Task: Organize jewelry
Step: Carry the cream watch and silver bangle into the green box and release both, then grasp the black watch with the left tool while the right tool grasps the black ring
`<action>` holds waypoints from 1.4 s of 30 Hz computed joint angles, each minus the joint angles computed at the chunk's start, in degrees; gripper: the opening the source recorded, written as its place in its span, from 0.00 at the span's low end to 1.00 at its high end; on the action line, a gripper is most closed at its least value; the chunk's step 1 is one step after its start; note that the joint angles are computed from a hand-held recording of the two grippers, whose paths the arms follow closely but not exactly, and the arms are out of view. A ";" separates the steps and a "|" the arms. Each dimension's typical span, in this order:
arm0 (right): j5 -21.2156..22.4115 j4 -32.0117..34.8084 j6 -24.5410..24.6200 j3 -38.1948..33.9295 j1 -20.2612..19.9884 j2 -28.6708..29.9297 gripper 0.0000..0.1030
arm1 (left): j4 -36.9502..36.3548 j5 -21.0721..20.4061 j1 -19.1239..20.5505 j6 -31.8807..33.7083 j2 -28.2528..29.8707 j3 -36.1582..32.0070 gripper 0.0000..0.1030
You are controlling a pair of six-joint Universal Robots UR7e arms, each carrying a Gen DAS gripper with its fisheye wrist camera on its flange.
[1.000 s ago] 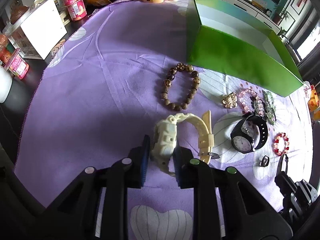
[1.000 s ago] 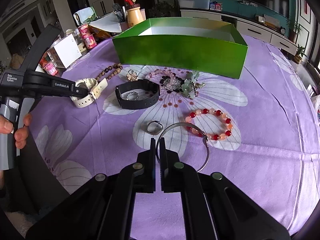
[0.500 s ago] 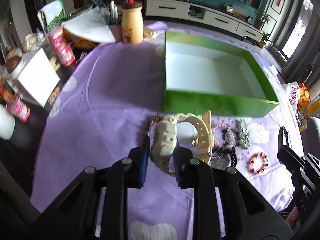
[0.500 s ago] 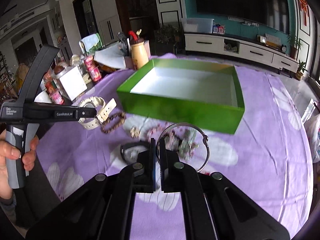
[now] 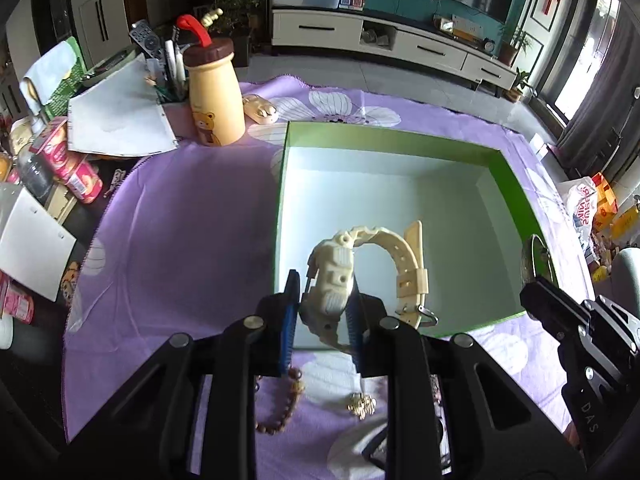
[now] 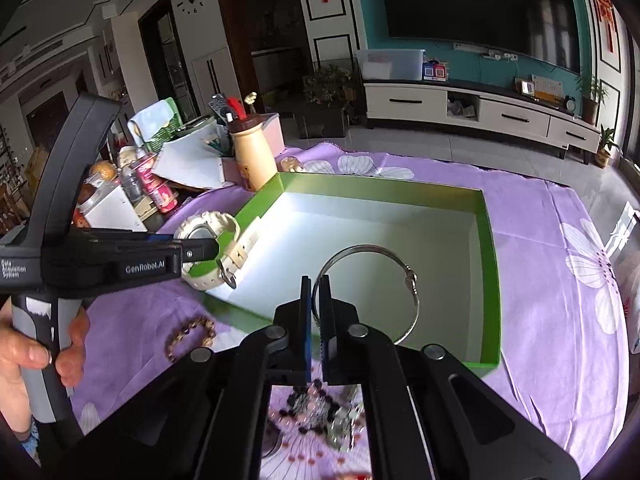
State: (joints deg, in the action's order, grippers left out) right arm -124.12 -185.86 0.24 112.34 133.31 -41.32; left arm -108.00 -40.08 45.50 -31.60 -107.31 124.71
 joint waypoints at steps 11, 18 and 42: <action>0.86 1.08 2.89 -1.79 -3.79 1.99 0.25 | -5.31 0.43 3.67 3.83 5.78 -0.59 0.48; 1.45 -2.89 5.68 3.24 -2.80 -0.90 0.33 | -4.35 1.51 -0.15 3.57 -0.75 0.55 0.71; 4.46 2.11 15.02 17.69 5.65 -7.08 0.33 | 44.83 -2.17 -14.58 -27.88 -30.64 4.88 0.75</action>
